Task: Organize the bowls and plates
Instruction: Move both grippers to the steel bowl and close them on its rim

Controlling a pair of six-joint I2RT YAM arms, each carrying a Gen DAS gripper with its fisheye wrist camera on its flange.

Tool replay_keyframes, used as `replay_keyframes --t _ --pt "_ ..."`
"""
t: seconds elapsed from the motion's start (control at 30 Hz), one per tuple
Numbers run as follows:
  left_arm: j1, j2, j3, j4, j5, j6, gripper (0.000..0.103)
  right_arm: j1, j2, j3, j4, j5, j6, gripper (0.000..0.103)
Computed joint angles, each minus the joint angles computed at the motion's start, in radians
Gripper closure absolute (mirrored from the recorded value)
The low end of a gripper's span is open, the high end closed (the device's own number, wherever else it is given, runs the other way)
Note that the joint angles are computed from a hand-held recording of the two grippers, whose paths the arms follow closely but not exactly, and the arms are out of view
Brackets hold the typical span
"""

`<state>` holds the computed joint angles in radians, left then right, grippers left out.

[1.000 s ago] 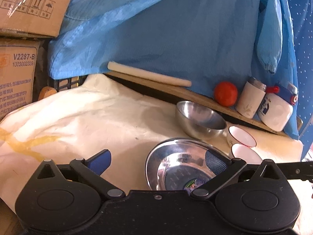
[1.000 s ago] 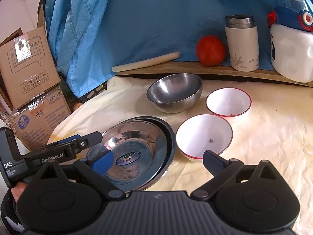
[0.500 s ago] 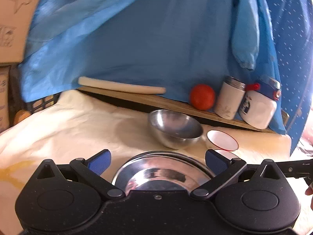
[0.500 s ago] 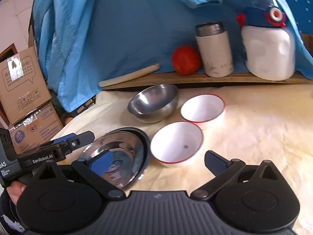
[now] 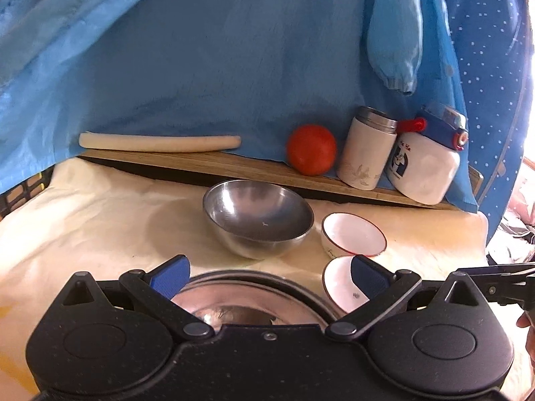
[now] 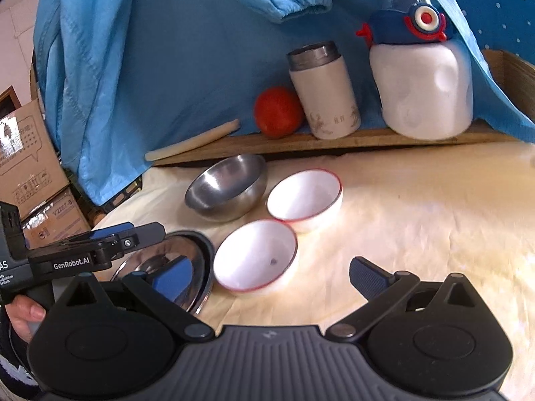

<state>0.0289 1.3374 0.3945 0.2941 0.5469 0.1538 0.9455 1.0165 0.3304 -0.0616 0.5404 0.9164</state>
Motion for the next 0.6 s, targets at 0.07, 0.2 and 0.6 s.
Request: replay_keyframes --t 0.07,0.2,0.6 --pt "-0.012 0.046 0.043 -0.007 -0.022 -0.016 0.001 -0.053 0.013 0.008 0.035 -0.04 -0.057 0.001" --pt "-0.008 0.146 0.146 -0.032 -0.044 -0.055 0.001 -0.17 0.099 0.038 0.152 -0.142 -0.163 0.001" --pt "-0.015 0.461 0.458 -0.121 -0.111 -0.143 0.002 -0.386 0.511 0.288 0.332 -0.324 -0.355 0.01"
